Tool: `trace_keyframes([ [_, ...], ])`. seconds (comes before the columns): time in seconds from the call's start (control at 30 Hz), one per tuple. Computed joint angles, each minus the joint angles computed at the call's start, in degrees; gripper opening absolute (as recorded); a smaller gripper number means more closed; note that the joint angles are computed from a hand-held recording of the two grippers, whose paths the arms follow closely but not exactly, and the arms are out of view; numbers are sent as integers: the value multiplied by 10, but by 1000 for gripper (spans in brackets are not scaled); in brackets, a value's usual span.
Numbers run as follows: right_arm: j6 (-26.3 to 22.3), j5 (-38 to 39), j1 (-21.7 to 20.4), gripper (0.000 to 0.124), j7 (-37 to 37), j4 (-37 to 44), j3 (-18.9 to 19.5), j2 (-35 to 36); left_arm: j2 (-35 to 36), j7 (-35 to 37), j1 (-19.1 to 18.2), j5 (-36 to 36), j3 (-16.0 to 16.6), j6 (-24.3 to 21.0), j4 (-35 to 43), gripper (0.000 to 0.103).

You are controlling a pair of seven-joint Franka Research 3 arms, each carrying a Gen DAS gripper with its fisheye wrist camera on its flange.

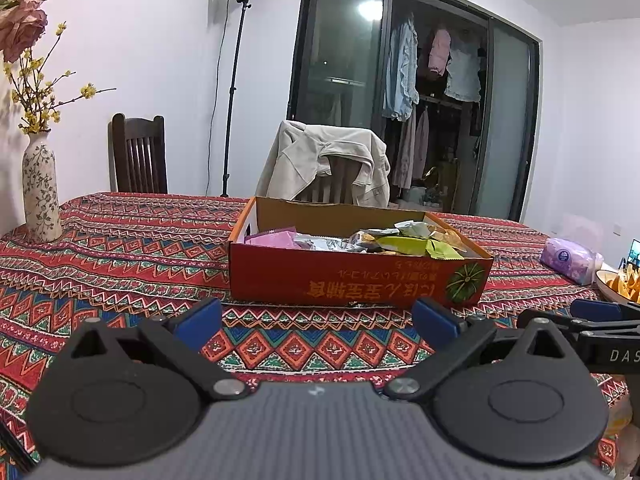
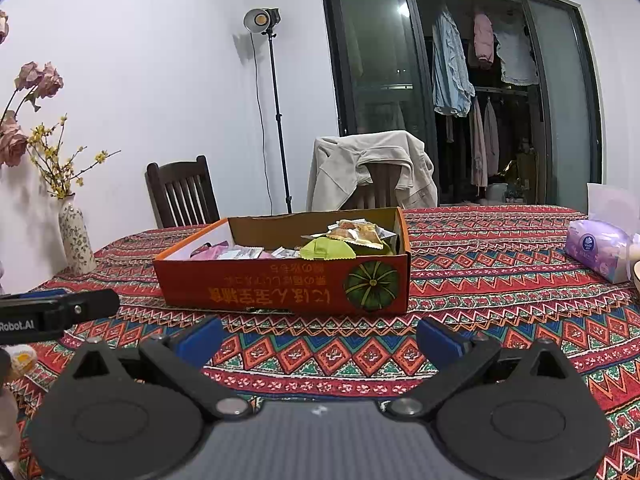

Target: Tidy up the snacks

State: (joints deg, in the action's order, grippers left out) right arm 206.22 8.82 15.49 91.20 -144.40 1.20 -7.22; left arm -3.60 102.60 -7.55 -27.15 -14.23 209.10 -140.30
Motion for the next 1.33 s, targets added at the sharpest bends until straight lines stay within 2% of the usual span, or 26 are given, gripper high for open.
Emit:
trace_keyframes([
  [0.57, 1, -10, 0, 103, 7, 1, -2, 7, -3, -10, 4, 16, 1, -1, -6, 103],
  [0.73, 2, -16, -2, 103, 13, -1, -3, 8, -6, -52, 5, 67, 12, 5, -15, 103],
  [0.83, 1, -19, -3, 103, 15, -1, -3, 8, -6, -43, 8, 55, 5, 15, -17, 103],
  [0.93, -1, -25, -3, 103, 19, -1, -5, 8, -10, -87, 9, 107, 20, 4, -22, 103],
  [1.03, -3, -24, -3, 103, 18, 0, -4, 9, -10, -106, 15, 131, 21, -2, -23, 103],
  [1.33, -11, -20, -3, 103, 15, 4, -2, 12, -3, -96, 18, 126, 14, 11, -23, 103],
])
